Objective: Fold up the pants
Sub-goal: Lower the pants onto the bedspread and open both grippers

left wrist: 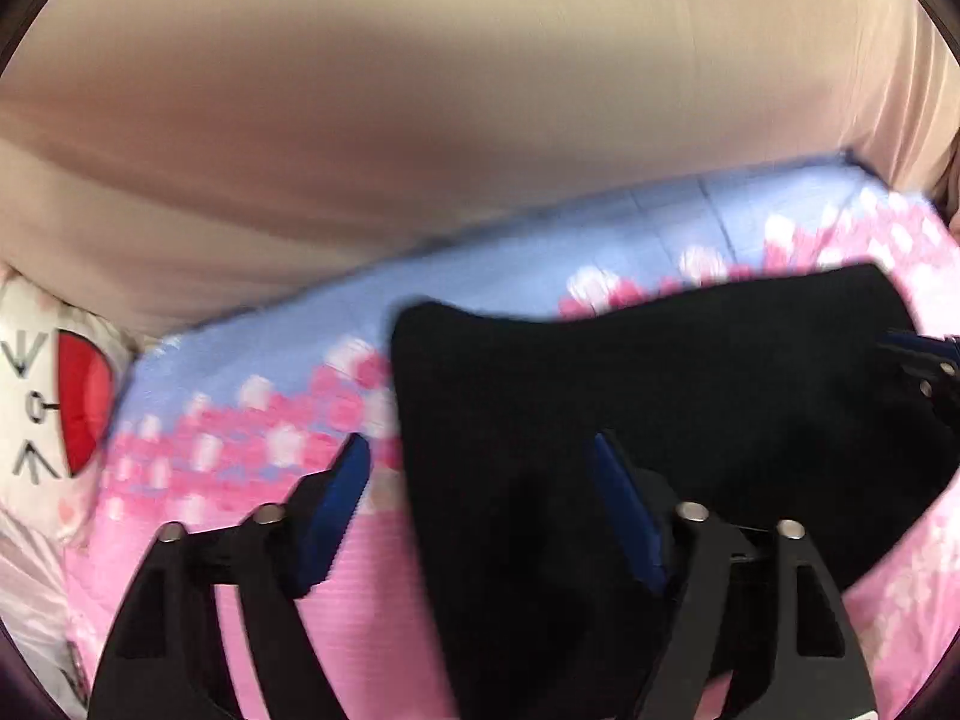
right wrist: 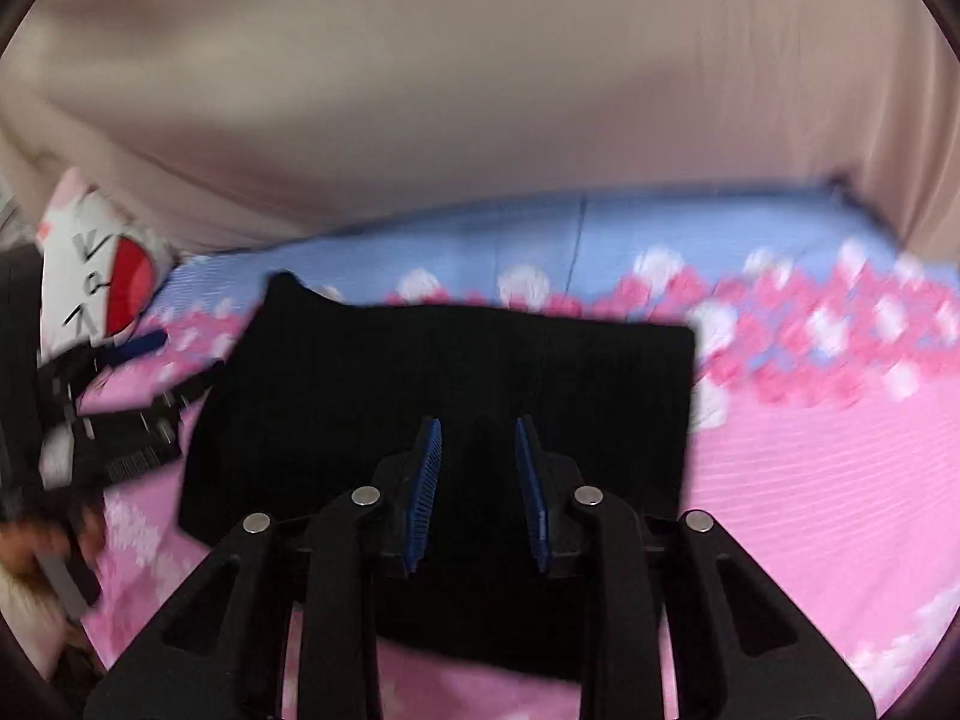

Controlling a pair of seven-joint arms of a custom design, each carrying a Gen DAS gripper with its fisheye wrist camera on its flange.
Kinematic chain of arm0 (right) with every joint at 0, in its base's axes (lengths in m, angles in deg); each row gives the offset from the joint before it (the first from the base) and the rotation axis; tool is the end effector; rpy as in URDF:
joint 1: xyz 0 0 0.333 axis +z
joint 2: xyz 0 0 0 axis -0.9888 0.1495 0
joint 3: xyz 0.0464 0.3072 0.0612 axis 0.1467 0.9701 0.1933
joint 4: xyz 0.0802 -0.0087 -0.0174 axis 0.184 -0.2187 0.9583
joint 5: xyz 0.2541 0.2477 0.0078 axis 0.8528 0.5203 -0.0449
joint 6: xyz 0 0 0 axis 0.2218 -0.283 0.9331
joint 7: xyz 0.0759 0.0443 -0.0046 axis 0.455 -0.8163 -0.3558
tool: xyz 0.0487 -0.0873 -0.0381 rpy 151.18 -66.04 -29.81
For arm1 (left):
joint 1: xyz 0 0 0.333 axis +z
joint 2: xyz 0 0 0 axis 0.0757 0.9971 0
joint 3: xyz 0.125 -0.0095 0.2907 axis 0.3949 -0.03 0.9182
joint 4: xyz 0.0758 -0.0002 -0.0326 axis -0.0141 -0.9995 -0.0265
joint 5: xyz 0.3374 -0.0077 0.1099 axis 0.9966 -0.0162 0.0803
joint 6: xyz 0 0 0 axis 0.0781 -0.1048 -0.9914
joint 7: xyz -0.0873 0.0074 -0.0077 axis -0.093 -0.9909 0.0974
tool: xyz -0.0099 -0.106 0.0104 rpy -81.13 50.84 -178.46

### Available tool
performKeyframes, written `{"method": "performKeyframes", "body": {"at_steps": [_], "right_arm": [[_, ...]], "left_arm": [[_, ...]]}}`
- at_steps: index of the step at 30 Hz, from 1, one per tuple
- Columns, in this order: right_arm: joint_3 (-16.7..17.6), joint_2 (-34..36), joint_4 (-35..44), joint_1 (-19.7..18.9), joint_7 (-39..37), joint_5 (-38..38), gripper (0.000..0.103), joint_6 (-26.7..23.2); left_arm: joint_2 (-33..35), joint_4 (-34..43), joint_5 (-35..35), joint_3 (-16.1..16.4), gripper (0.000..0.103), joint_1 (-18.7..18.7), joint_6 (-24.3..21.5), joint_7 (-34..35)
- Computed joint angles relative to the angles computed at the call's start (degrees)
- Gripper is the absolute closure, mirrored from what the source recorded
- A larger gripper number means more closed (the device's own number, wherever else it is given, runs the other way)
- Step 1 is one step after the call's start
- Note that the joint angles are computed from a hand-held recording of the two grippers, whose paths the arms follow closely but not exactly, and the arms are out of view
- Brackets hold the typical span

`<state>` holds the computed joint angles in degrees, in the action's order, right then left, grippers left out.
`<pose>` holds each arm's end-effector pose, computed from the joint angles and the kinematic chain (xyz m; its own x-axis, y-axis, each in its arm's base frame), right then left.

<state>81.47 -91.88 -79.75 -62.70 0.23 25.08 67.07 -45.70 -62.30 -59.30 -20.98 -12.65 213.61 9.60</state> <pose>0.4539 0.1714 0.5336 0.2446 -0.9082 -0.3396 -0.8224 -0.0088 -0.5689 0.3603 -0.2547 0.6023 -0.1135 -0.9711 -0.2101 -0.8052 0.2138 -0.5532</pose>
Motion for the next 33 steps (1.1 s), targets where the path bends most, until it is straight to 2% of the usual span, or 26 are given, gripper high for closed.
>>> {"method": "performKeyframes", "body": {"at_steps": [2, 4, 6, 7, 8, 10, 11, 13, 14, 16, 17, 21, 24, 26, 28, 33], "right_arm": [[-0.6, 1.4, -0.9, -0.3, -1.1, 0.5, 0.082, 2.0], [-1.7, 1.1, -2.3, -0.8, -1.5, 2.5, 0.101, 3.1], [-0.8, -1.6, -4.6, -4.0, 4.0, 0.1, 0.098, 3.6], [-1.0, -3.7, -5.8, -4.9, 6.6, -1.4, 0.094, 3.4], [-2.1, -6.0, -6.7, -3.8, 5.2, 0.4, 0.094, 2.6], [-2.5, -9.4, -8.1, -1.4, 1.0, 1.1, 0.094, 1.2], [-2.2, -10.1, -8.6, -0.6, -0.6, 0.7, 0.094, 0.8], [1.2, -9.9, -10.2, -2.6, 1.7, -4.2, 0.096, 0.0], [1.4, -9.4, -11.2, -2.9, 3.1, -4.5, 0.097, 0.3], [-2.0, -11.3, -13.6, -0.4, 3.1, 1.8, 0.097, 1.2], [-2.2, -12.9, -14.2, -0.5, 4.0, 2.7, 0.097, 0.7], [1.4, -20.8, -16.8, -3.4, 10.2, -1.0, 0.093, -1.6], [4.4, -24.1, -17.0, -4.9, 15.3, -5.0, 0.093, -3.7], [4.7, -25.6, -15.9, -4.7, 17.6, -6.5, 0.093, -6.1], [5.6, -27.1, -15.1, -4.7, 20.7, -7.5, 0.093, -7.4], [6.7, -28.5, -13.7, -4.6, 24.0, -10.7, 0.092, -9.1]], "left_arm": [[1.0, -1.4, -1.8, 1.0, 0.04, 0.1, 1.1, -0.8], [-0.1, -4.8, -1.0, 1.4, 0.033, 0.6, 4.6, -2.2], [-1.6, -6.3, -1.9, 2.0, 0.032, 0.6, 5.8, -1.9], [-2.2, -5.9, -2.3, 1.9, 0.034, 0.7, 4.8, -2.2], [-3.4, -5.7, -3.0, 1.9, 0.035, 0.8, 3.9, -2.8], [-6.1, -6.9, -5.2, 2.6, 0.033, 0.0, 5.6, -3.2], [-6.0, -6.6, -5.1, 1.9, 0.028, 0.2, 4.6, -3.8], [-5.2, -6.4, -5.2, 0.9, 0.027, 0.2, 2.3, -4.4], [-4.7, -6.7, -5.4, 0.5, 0.027, 0.2, 1.0, -5.3], [-6.0, -9.2, -8.2, 2.0, 0.027, -0.8, 2.7, -6.0], [-6.6, -9.3, -8.5, 2.0, 0.027, -0.8, 2.3, -6.4], [-9.1, -8.1, -8.8, 1.3, 0.028, -1.6, 0.2, -6.9], [-10.0, -5.4, -9.3, 0.4, 0.027, -2.4, -2.5, -7.4], [-10.2, -2.7, -8.6, -1.1, 0.027, -2.4, -5.6, -8.1], [-10.3, 0.1, -7.9, -2.4, 0.016, -2.7, -9.1, -8.7], [-11.0, 3.0, -8.2, -3.0, 0.016, -4.4, -12.9, -9.0]]}}
